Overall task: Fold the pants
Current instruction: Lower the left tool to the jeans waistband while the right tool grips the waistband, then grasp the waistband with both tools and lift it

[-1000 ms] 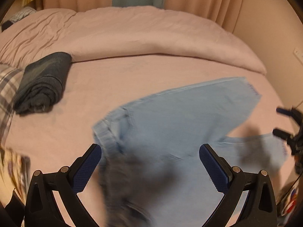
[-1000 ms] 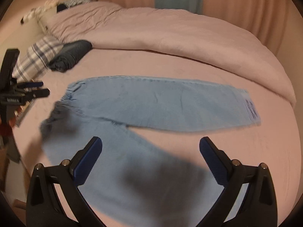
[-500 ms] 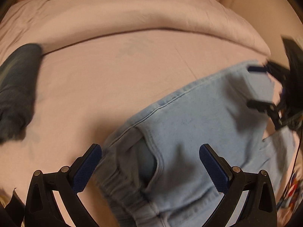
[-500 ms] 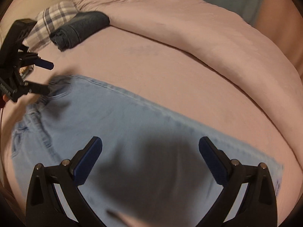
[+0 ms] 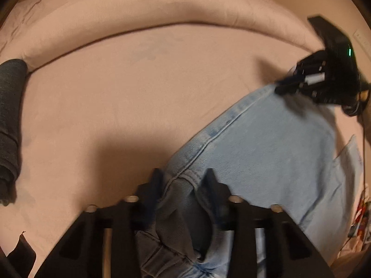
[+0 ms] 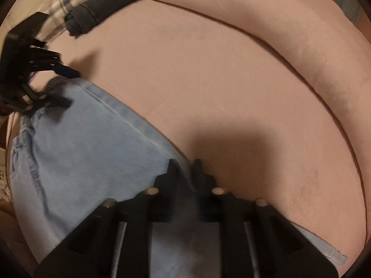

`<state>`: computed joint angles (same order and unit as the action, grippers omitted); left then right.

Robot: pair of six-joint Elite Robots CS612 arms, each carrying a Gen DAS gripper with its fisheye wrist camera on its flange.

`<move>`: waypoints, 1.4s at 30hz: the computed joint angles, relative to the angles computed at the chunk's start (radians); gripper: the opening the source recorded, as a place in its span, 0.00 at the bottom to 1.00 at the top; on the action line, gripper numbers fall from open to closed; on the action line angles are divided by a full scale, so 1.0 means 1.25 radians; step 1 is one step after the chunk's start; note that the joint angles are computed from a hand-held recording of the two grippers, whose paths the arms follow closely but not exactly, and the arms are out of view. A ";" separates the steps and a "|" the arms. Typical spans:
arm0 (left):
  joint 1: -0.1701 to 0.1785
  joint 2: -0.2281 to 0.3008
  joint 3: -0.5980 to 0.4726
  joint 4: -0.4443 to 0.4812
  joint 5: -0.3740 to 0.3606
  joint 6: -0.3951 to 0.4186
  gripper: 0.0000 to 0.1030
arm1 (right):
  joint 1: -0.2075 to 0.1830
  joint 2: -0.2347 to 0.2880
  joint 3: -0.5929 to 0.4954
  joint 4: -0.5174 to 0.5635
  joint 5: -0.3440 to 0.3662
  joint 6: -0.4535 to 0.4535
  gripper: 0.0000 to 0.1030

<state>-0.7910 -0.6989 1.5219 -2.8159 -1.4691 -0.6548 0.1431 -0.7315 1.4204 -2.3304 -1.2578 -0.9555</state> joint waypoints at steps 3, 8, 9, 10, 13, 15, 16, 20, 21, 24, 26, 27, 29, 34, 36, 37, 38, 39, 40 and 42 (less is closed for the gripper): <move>-0.010 -0.017 0.028 -0.026 0.037 0.008 0.29 | 0.001 -0.024 0.029 -0.015 -0.010 -0.047 0.05; -0.006 -0.019 0.035 -0.001 0.030 -0.036 0.33 | -0.012 -0.040 0.046 -0.073 0.039 0.006 0.08; -0.008 -0.014 0.023 0.021 0.034 -0.046 0.35 | -0.009 -0.033 0.041 -0.070 0.021 0.025 0.10; -0.011 -0.015 0.017 0.040 0.042 -0.054 0.36 | 0.002 -0.022 0.043 -0.090 -0.030 0.036 0.25; -0.027 -0.036 0.023 0.067 0.100 -0.047 0.46 | -0.009 -0.028 0.053 -0.094 0.015 0.085 0.36; -0.040 -0.050 0.035 0.040 0.133 -0.024 0.56 | -0.031 -0.044 0.061 -0.085 0.079 0.094 0.59; -0.045 -0.057 0.045 0.012 0.137 -0.006 0.57 | -0.040 -0.054 0.073 -0.112 0.081 0.092 0.64; -0.050 -0.033 0.001 -0.010 0.106 0.051 0.57 | -0.056 -0.054 0.064 -0.146 -0.016 0.124 0.63; -0.051 -0.017 -0.029 0.015 0.103 0.066 0.57 | -0.060 -0.053 0.063 -0.151 -0.035 0.129 0.63; -0.042 0.037 -0.116 0.072 0.081 0.088 0.57 | -0.073 -0.050 0.070 -0.155 -0.065 0.150 0.60; -0.042 0.065 -0.165 0.136 0.094 0.090 0.57 | -0.073 -0.041 0.070 -0.152 -0.106 0.151 0.47; -0.042 0.076 -0.186 0.169 0.111 0.090 0.57 | -0.076 -0.036 0.074 -0.157 -0.107 0.146 0.47; -0.036 0.085 -0.202 0.172 0.110 0.100 0.57 | -0.080 -0.039 0.083 -0.177 -0.088 0.141 0.49; -0.024 0.092 -0.206 0.147 0.082 0.124 0.42 | -0.069 -0.036 0.071 -0.143 -0.092 0.088 0.53; -0.029 0.089 -0.200 0.133 0.111 0.128 0.12 | -0.070 -0.039 0.072 -0.132 -0.074 0.075 0.32; -0.029 0.093 -0.205 0.120 0.107 0.123 0.12 | -0.073 -0.042 0.074 -0.133 -0.062 0.054 0.16; -0.031 0.098 -0.210 0.110 0.111 0.119 0.12 | -0.062 -0.044 0.083 -0.153 -0.067 0.048 0.12; -0.031 0.096 -0.202 0.092 0.117 0.112 0.11 | -0.058 -0.043 0.082 -0.162 -0.073 0.042 0.12; -0.031 0.094 -0.193 0.068 0.122 0.102 0.11 | -0.056 -0.045 0.088 -0.176 -0.078 0.043 0.11; -0.033 0.103 -0.200 0.060 0.135 0.074 0.11 | -0.058 -0.050 0.098 -0.195 -0.067 0.069 0.10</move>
<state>-0.8323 -0.5696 1.2713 -2.7408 -1.3001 -0.5622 0.0705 -0.7940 1.5434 -2.5745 -1.3422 -0.8687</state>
